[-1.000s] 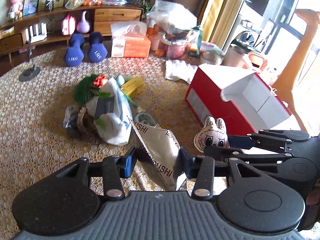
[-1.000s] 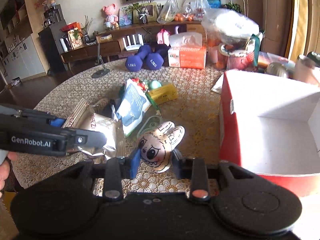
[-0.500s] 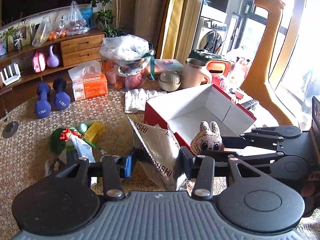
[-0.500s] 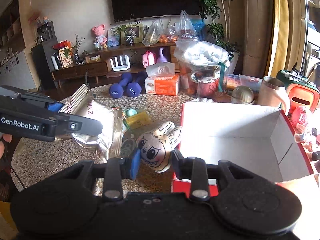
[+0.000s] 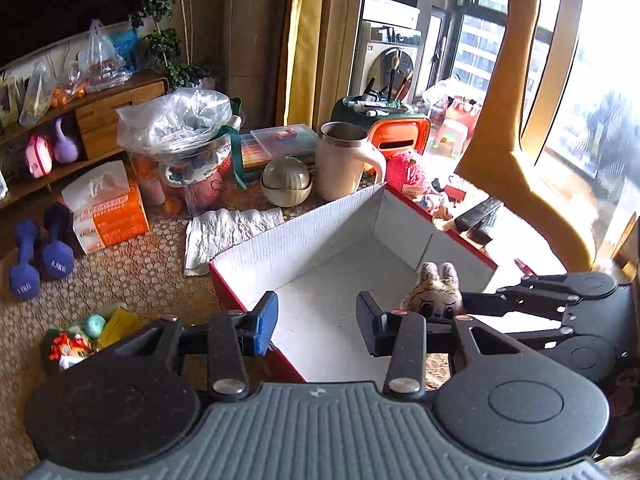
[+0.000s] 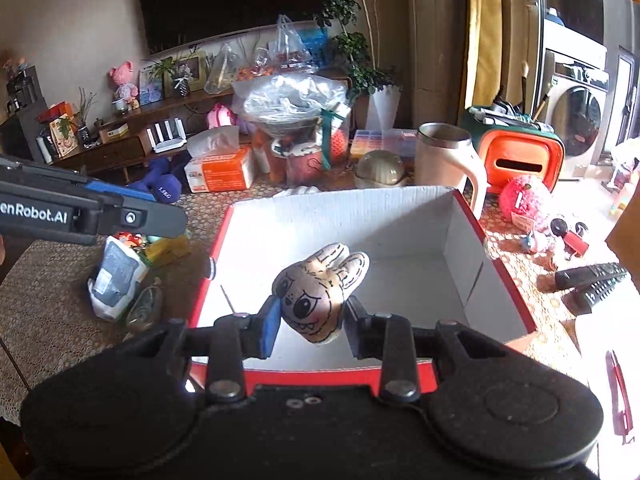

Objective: Organize objects
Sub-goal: 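Carry the foil bag and bunny plush over the open red shoebox with both tools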

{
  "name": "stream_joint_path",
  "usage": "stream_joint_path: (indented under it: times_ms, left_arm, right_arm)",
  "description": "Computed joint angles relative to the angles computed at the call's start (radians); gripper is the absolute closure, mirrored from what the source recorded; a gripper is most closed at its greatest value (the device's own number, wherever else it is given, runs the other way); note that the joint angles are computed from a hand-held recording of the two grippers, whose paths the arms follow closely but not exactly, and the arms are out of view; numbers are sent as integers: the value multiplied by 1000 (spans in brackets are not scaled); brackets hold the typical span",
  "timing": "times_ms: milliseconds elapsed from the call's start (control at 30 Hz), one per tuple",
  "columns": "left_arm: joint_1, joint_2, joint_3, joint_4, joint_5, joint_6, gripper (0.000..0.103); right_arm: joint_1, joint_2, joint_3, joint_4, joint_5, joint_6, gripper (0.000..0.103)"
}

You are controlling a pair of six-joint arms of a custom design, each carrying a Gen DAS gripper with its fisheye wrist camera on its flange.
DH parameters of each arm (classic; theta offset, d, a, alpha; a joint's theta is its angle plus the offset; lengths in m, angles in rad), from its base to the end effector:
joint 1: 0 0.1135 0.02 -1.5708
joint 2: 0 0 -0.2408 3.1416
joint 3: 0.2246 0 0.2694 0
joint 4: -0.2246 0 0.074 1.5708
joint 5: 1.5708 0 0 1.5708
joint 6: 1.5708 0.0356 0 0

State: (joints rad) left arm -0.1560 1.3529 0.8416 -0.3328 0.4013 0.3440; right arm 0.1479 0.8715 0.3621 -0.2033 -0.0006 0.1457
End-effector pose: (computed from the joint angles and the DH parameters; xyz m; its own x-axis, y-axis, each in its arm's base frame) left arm 0.2915 -0.0599 0.1926 -0.5603 0.4024 -0.7239 0.6250 0.7790 -0.0508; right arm 0.2042 0.0304 0.1504 -0.6613 0.0483 -0.7485 -0.0523 0.9925 0.1102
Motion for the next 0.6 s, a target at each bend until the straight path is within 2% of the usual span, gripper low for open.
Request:
stream_joint_path:
  times_ms: [133,233,467,600]
  left_arm:
    - [42,91,32,-11,9,-5,62]
    - [88,117,6,-5,-5,15,62]
    - [183,114,-89,-17,15,150,61]
    - [236,114,-139,-16,37,211,45]
  right_arm:
    - [-93,27,-12,19,-78,-22,71]
    - [-135,12,-25,17,-102,-56,70]
    - [-197,14,-45,32,-162,-71,70]
    - [-201,-12,-53,13,-163,-71,70]
